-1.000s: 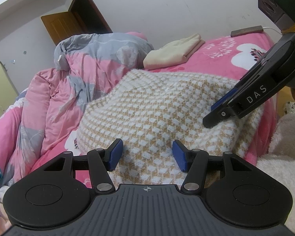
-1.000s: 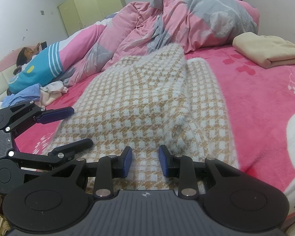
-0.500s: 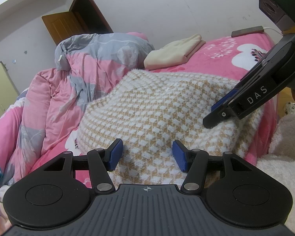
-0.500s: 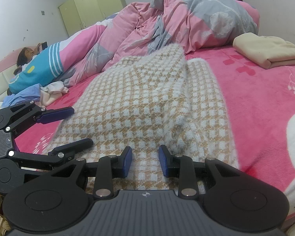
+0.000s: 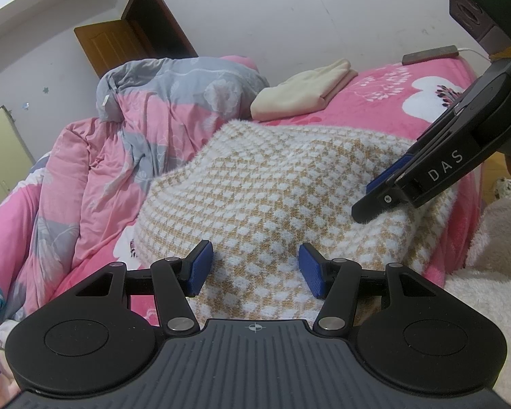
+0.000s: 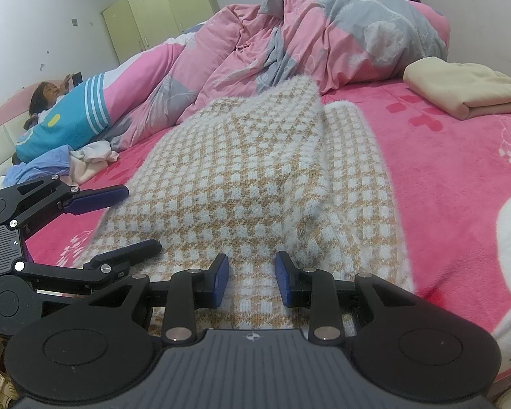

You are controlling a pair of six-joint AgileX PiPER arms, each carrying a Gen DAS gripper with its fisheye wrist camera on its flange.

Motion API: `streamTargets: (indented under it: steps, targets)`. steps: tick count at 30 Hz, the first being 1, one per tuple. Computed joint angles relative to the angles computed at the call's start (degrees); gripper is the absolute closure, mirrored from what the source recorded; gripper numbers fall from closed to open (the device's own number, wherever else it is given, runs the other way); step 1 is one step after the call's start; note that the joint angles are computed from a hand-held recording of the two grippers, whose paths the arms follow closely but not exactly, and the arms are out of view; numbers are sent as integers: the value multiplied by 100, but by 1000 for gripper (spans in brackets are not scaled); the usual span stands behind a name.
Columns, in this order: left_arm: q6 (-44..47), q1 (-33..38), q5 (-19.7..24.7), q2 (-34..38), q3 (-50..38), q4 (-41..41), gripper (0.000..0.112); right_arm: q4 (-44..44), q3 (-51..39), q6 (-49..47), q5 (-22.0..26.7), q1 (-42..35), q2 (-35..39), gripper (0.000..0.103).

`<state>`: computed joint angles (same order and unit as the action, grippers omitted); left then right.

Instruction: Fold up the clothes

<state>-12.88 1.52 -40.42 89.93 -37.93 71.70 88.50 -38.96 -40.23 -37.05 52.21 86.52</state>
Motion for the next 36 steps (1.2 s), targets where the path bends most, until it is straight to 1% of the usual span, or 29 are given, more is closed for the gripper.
streamTargets:
  steps: [13, 16, 19, 20, 22, 23, 27, 29, 31, 32, 34, 35, 36]
  targets:
    - [1, -41, 48, -22, 8, -52, 57, 33, -32, -75, 58, -21, -13, 71]
    - [-118, -56, 91, -48, -17, 21, 57, 50, -44, -87, 52, -15, -7, 71]
    - [-1128, -27, 190, -86, -329, 812, 55, 45, -33, -89, 72, -23, -28, 71]
    - [-1670, -22, 208, -107, -476, 1189, 54, 44, -29, -92, 85, -32, -34, 71]
    - [-2525, 0, 165, -148, -710, 1754, 54, 44, -25, -101, 111, -50, -48, 71]
    - [-2797, 10, 110, -188, -789, 1888, 54, 48, -26, -107, 120, -55, -52, 71]
    - [-2941, -20, -75, -315, -931, 1629, 54, 55, -38, -98, 103, -36, -37, 71]
    - [-3156, -178, 18, -273, -1086, 1565, 54, 65, -43, -111, 112, -41, -38, 71]
    - [-3110, -518, 493, -156, -1214, 1279, 54, 73, -45, -124, 123, -49, -41, 71]
    - [-3179, -729, 864, -81, -1292, 1232, 54, 76, -45, -128, 126, -52, -41, 71]
    - [-3590, -1153, 1747, 226, -1511, 1409, 54, 92, -51, -150, 136, -61, -42, 71]
    - [-3662, -1286, 2023, 423, -1613, 1397, 53, 108, -59, -176, 139, -67, -41, 71]
    - [-3541, -1304, 2070, 454, -1589, 1156, 52, 134, -74, -215, 131, -63, -30, 71]
